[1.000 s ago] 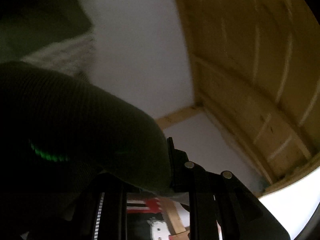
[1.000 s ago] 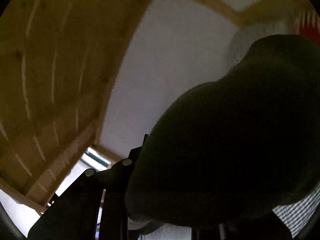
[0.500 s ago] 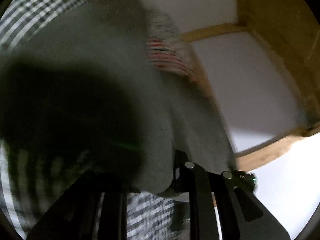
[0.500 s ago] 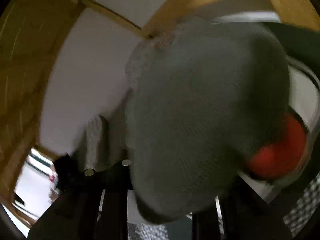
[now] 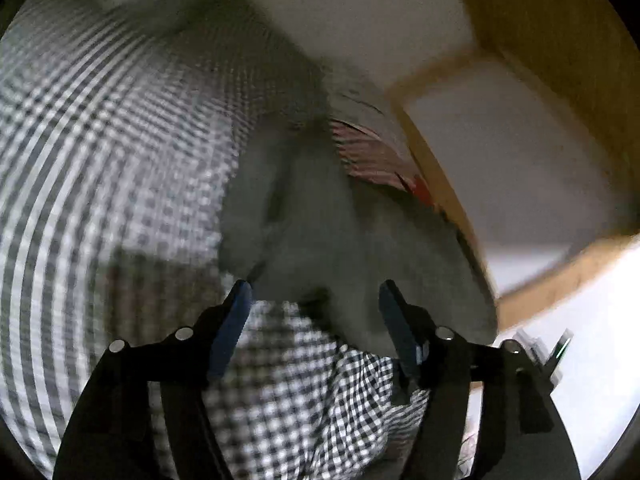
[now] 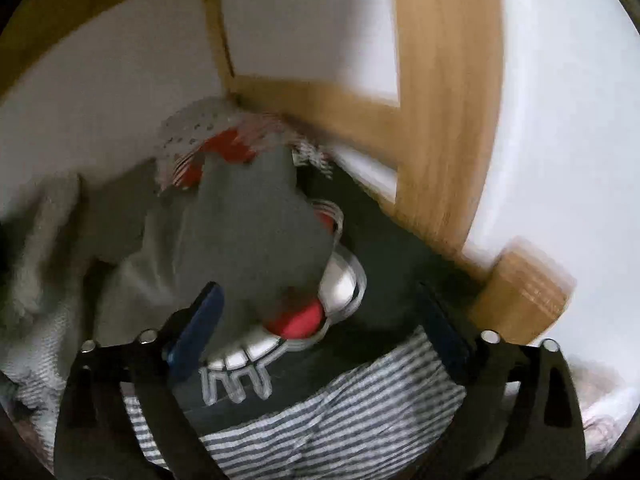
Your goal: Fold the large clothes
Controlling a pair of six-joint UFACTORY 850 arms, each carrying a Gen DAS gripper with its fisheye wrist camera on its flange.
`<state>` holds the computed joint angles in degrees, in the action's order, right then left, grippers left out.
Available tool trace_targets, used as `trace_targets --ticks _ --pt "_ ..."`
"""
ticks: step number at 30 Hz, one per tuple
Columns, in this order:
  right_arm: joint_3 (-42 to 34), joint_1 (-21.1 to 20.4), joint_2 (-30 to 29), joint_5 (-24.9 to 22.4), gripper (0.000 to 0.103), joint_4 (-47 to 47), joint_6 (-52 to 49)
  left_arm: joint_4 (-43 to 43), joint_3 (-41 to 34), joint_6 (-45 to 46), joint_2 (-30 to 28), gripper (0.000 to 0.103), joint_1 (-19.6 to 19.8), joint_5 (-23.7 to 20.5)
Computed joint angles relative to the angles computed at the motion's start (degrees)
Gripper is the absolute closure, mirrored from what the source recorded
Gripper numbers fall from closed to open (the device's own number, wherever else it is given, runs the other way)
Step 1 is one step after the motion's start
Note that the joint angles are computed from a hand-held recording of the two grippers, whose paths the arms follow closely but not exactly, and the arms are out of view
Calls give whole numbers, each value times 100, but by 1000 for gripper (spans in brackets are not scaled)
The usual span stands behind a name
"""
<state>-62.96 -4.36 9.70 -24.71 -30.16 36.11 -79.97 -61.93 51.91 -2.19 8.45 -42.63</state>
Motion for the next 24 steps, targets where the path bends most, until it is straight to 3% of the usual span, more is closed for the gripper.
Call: trace_targets --ticks 1,3,5,6,7,9,11,19,21,24 --pt "-350 290 -257 -322 3 -600 218 565 -376 -211 -114 19 -221 192" --pt "-1012 955 -983 -1083 4 -1669 181 1764 -1014 -535 -380 17 -753 733" --pt "-1920 1363 -1867 -1845 4 -2005 -310 2964 -1797 -978 -965 17 -1404 1491" --pt "-2424 1510 -2310 -2173 4 -1924 -638 3563 -2172 -1371 -1321 17 -1585 1598" --pt "-2904 1555 -2772 -2421 4 -1603 -1066 4163 -2563 -1971 -1635 17 -1688 1465" --pt "-3497 1492 -3286 -2742 4 -879 -1677 5362 -3467 -3170 -2332 17 -1796 764" --pt "-3892 1434 -3667 -3224 4 -517 -1993 6180 -3710 -3933 -2559 17 -1838 522" --pt "-4198 929 -3738 -3161 4 276 -2457 5570 -3507 -3199 -2721 18 -1475 542" --pt "-4028 895 -3645 -3037 4 249 -2273 5282 -3384 -2939 -2647 22 -1351 514" --pt "-3727 1098 -3471 -2868 6 -487 -1338 5385 -3202 -3289 -2319 28 -1275 465"
